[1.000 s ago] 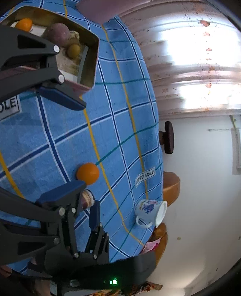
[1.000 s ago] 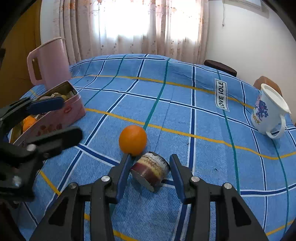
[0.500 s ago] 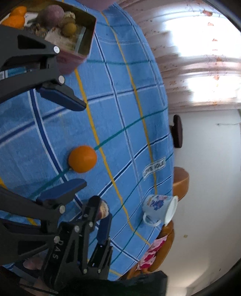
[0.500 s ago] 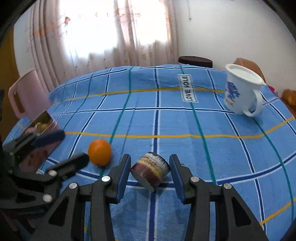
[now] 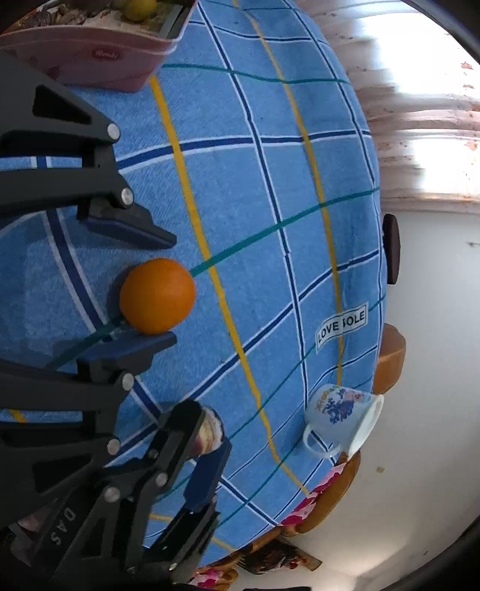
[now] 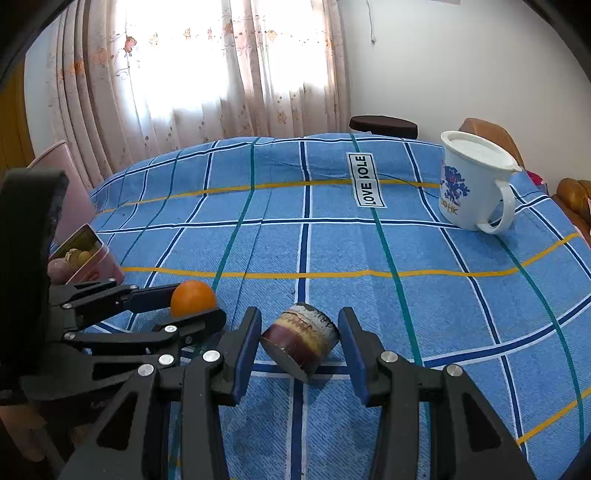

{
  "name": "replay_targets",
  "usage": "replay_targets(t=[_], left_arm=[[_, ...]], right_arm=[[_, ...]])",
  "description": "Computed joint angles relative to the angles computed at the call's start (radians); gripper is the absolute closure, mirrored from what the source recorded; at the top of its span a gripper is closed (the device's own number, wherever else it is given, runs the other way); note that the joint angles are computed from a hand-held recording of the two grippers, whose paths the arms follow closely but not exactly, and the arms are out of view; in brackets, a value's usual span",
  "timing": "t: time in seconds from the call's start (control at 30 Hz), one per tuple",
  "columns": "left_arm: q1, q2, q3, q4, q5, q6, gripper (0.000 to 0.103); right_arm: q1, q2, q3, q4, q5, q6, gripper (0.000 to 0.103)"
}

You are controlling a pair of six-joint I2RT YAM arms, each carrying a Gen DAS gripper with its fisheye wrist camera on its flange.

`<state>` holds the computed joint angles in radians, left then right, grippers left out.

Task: Organize fruits
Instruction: 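Grasp an orange with the left gripper while the right grasps a wrapped roll, then lift the orange and the wrapped roll above the table with both grippers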

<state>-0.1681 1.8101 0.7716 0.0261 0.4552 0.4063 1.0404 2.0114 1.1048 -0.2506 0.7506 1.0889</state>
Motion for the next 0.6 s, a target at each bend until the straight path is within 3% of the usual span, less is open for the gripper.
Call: replay_targets(t=[0.07,0.2,0.6], left_arm=[[0.0,0.0,0.001,-0.007,0.009,0.011,0.063],[-0.008,-0.024,-0.028,0.022,-0.002,0.021,0.063],[0.015,-0.153,-0.187,0.226,-0.01,-0.004,0.063]], right_arm=[[0.001,-0.001,-0.003,0.002,0.005,0.003,0.058],[0.005,-0.001,-0.006,0.008,0.016,0.007,0.058],[0.05,-0.015,-0.01,0.007,0.101,-0.005,0.058]])
